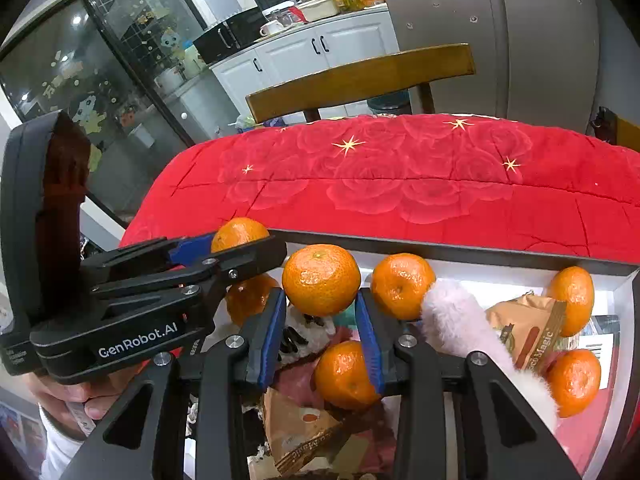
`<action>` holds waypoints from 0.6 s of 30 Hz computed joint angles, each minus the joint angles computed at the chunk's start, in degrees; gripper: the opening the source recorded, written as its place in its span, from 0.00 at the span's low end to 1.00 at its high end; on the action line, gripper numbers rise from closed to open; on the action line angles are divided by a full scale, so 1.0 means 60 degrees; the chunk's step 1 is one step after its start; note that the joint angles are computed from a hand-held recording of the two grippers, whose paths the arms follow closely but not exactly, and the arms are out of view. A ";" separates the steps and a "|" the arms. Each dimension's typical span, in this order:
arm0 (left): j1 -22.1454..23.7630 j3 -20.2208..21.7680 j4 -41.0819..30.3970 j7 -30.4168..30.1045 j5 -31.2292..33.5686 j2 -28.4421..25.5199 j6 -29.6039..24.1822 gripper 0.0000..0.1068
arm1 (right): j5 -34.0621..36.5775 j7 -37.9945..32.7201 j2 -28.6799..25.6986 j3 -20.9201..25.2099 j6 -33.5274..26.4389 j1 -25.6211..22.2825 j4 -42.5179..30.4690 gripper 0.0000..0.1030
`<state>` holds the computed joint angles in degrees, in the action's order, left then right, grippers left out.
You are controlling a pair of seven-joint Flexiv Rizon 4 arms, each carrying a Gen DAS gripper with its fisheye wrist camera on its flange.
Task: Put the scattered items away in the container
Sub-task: 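Open the left tool over the tray while the right tool releases its mandarin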
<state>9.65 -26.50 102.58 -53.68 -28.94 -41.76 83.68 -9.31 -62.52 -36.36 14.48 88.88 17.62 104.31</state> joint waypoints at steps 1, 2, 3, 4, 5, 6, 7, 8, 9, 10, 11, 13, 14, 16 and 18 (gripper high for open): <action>-0.0047 0.0044 -0.0014 -0.0029 0.0016 -0.0013 0.0031 0.39 | -0.0014 0.0027 0.0021 -0.0062 -0.0019 0.0056 -0.0001 0.34; -0.0102 0.0081 -0.0006 -0.0033 0.0063 -0.0032 0.0188 0.39 | -0.0051 0.0092 0.0073 -0.0244 0.0010 0.0211 0.0067 0.34; -0.0204 0.0209 -0.0022 -0.0090 0.0147 -0.0023 0.0232 0.39 | -0.0108 0.0146 0.0117 -0.0426 0.0049 0.0362 0.0134 0.34; -0.0180 0.0189 -0.0011 -0.0101 0.0187 -0.0021 0.0228 0.39 | -0.0196 0.0195 0.0177 -0.0657 0.0120 0.0549 0.0235 0.34; -0.0169 0.0180 -0.0011 -0.0126 0.0217 -0.0021 0.0228 0.39 | -0.0249 0.0229 0.0197 -0.0751 0.0162 0.0630 0.0279 0.34; -0.0243 0.0290 -0.0021 -0.0192 0.0275 -0.0002 0.0223 0.39 | -0.0295 0.0254 0.0183 -0.0800 0.0175 0.0668 0.0274 0.35; -0.0351 0.0438 -0.0047 -0.0267 0.0347 0.0013 0.0226 0.39 | -0.0329 0.0257 0.0192 -0.0790 0.0192 0.0666 0.0284 0.36; -0.0417 0.0523 -0.0050 -0.0313 0.0414 0.0024 0.0261 0.39 | -0.0354 0.0232 0.0190 -0.0728 0.0209 0.0621 0.0287 0.36; -0.0452 0.0575 -0.0062 -0.0368 0.0455 0.0038 0.0230 0.39 | -0.0396 0.0210 0.0200 -0.0726 0.0242 0.0625 0.0302 0.37; -0.0544 0.0711 -0.0084 -0.0454 0.0508 0.0078 0.0136 0.39 | -0.0441 0.0217 0.0224 -0.0790 0.0262 0.0679 0.0332 0.45; -0.0583 0.0778 -0.0108 -0.0488 0.0548 0.0100 0.0088 0.39 | -0.0504 0.0339 0.0280 -0.1078 0.0256 0.0914 0.0388 0.47; -0.0219 0.0250 -0.0003 -0.0285 0.0468 0.0033 0.0231 0.57 | -0.0547 0.0392 0.0314 -0.1171 0.0522 0.0982 0.0486 0.65; 0.0188 -0.0314 0.0079 -0.0038 0.0372 -0.0036 0.0243 0.62 | -0.0548 0.0288 0.0288 -0.0926 0.0657 0.0773 0.0472 0.66; 0.0402 -0.0642 0.0209 0.0098 0.0329 0.0002 0.0325 0.90 | -0.0553 0.0165 0.0307 -0.0617 0.0783 0.0522 0.0466 0.79; 0.0232 -0.0522 0.0396 0.0000 0.0527 0.0073 0.1198 0.96 | -0.0590 0.0214 0.0419 -0.0916 0.0947 0.0774 0.0587 0.87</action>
<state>11.05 -29.63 104.96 -53.67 -25.77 -41.33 90.87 -12.84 -61.23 -33.85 8.99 94.57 22.27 107.84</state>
